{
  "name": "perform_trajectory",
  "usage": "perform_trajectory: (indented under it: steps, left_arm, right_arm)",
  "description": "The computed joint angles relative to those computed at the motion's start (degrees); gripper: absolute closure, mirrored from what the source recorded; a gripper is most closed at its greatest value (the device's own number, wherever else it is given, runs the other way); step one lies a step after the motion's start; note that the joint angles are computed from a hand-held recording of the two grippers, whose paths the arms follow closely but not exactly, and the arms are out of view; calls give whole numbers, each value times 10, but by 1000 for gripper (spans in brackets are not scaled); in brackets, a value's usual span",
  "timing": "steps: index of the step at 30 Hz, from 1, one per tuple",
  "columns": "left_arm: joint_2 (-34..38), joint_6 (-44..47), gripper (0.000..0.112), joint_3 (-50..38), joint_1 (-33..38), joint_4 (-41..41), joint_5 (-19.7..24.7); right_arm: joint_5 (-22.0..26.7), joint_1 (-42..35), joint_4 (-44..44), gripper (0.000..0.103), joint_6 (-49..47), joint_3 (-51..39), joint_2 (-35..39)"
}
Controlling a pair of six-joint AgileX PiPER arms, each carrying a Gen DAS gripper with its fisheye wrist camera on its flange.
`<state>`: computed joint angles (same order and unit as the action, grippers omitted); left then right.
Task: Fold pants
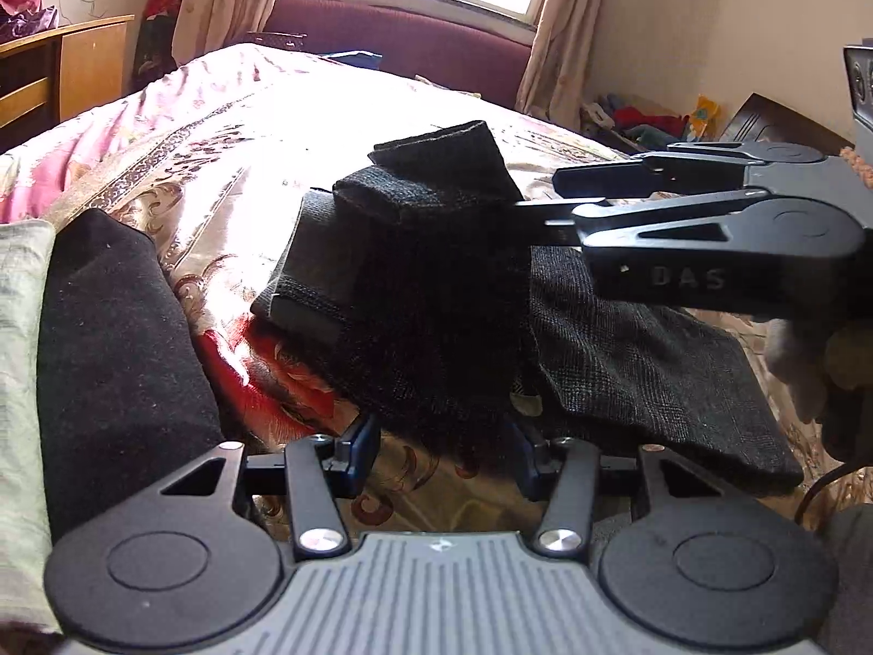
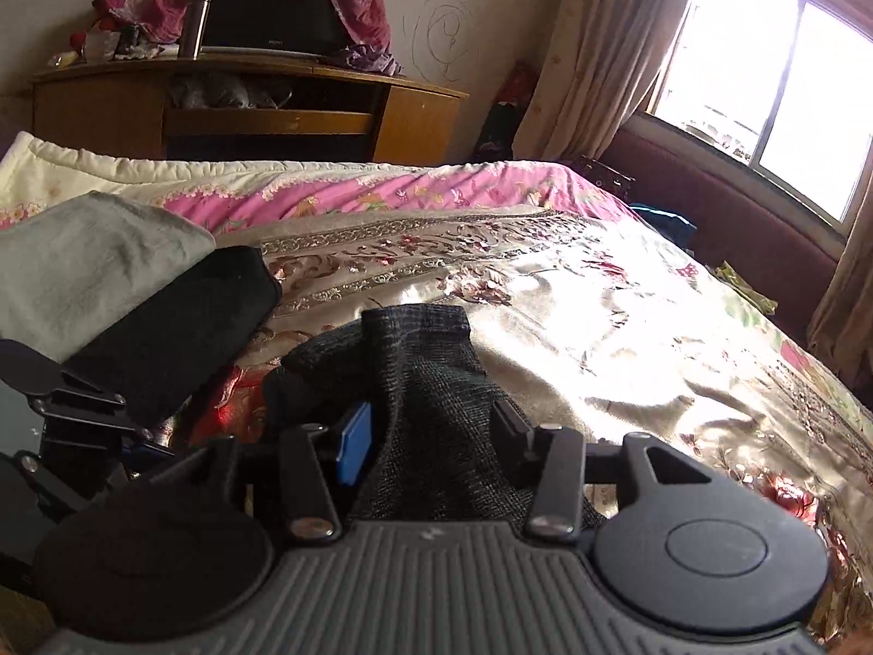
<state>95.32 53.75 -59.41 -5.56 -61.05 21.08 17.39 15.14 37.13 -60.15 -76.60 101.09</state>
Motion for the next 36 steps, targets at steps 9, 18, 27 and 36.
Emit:
perform_trajectory:
  steps: [9, 18, 27, 36]
  left_arm:
    - [-37, -92, 50, 6, -27, 72, -34]
    - [51, -124, 49, -136, -120, 159, -35]
    - [168, -213, 49, -327, -261, 321, 110]
    - [236, -272, 48, -426, -316, 400, 194]
  right_arm:
    - [79, -91, 170, 53, -22, 20, -32]
    - [12, -310, -11, 52, 210, 144, -84]
    - [277, -472, 239, 50, 70, -9, 94]
    - [470, -534, 288, 52, 83, -112, 212]
